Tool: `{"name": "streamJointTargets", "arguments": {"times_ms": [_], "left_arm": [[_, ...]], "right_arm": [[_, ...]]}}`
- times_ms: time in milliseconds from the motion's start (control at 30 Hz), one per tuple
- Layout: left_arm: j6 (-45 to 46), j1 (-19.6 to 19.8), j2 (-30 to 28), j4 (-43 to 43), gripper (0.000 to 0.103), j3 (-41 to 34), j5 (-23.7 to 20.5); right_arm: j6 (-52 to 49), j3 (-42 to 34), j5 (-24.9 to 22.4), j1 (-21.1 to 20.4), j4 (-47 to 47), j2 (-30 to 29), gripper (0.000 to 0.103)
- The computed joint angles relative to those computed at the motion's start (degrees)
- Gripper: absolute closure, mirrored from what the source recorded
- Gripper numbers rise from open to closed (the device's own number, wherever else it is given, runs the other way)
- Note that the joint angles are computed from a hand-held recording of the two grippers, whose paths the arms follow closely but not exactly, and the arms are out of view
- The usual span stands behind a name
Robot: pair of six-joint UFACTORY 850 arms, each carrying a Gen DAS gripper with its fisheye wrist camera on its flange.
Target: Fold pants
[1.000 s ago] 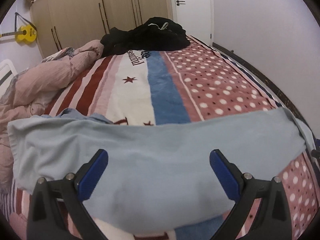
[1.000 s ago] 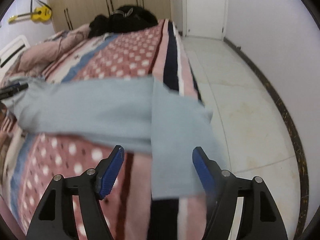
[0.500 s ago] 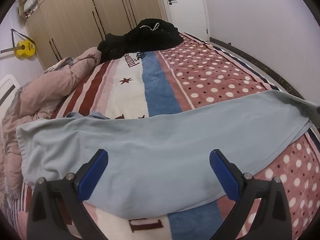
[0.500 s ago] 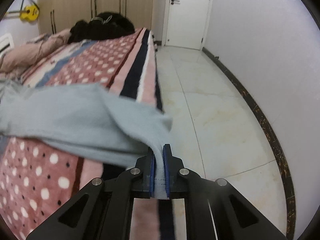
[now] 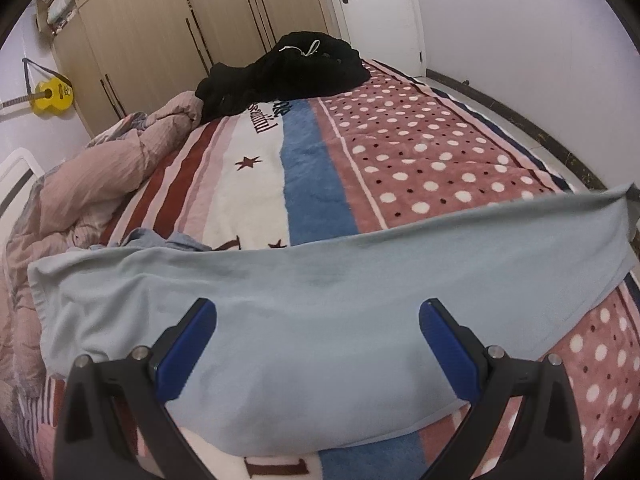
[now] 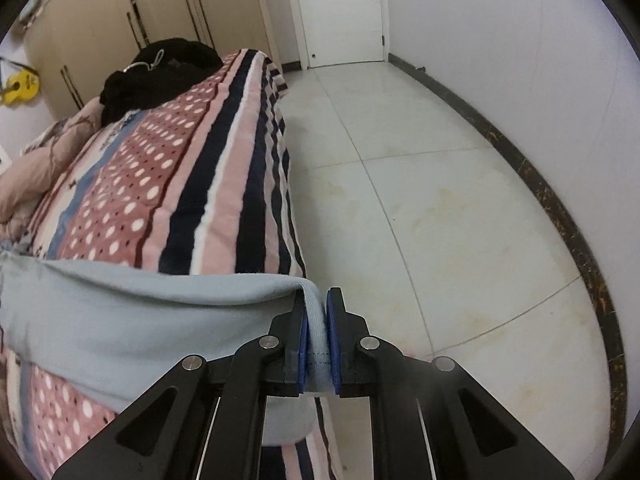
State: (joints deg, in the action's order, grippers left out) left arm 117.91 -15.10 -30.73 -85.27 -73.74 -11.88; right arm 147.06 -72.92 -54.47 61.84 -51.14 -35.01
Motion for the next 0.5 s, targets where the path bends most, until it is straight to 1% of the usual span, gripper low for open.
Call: {"name": "streamJointTargets", "arguments": {"times_ms": [67,200,267,300,367,433,467,500], "left_arm": [[0.9,0.0,-0.1,-0.9,0.003,-0.2,0.0],[-1.8,0.3,-0.3,1.3,0.003,-0.7,-0.3],[0.5,0.5,-0.1,-0.5,0.003,-0.5,0.1],[0.0,0.6,-0.1,0.1,0.003,-0.5,-0.1],[-5.1,1.3,-0.3,5.0,0.003,-0.9,-1.1],[-8.4,1.9,-0.4,8.0,0.003,-1.4,-1.7],[-8.8,2.3,-0.5,8.4,0.003,-1.5,-1.5],[-9.2,2.6,-0.5,8.7,0.003,-1.6,-1.3]], "right_arm": [[-0.7,-0.6,-0.8,0.8,-1.1,0.1,0.099],[-3.0,-2.2,-3.8,3.5,-2.4,1.8,0.099],[-3.3,-2.6,-5.4,4.8,-2.5,2.8,0.099],[-3.5,-2.8,-6.0,5.3,-2.4,3.3,0.099],[-4.5,-3.2,-7.1,5.8,-1.5,3.8,0.099],[-4.7,-2.6,-6.4,5.4,-0.5,4.3,0.099],[-4.4,-1.9,-5.2,4.9,-0.1,4.6,0.099],[-3.8,-0.8,-3.0,4.0,0.4,4.7,0.099]]}}
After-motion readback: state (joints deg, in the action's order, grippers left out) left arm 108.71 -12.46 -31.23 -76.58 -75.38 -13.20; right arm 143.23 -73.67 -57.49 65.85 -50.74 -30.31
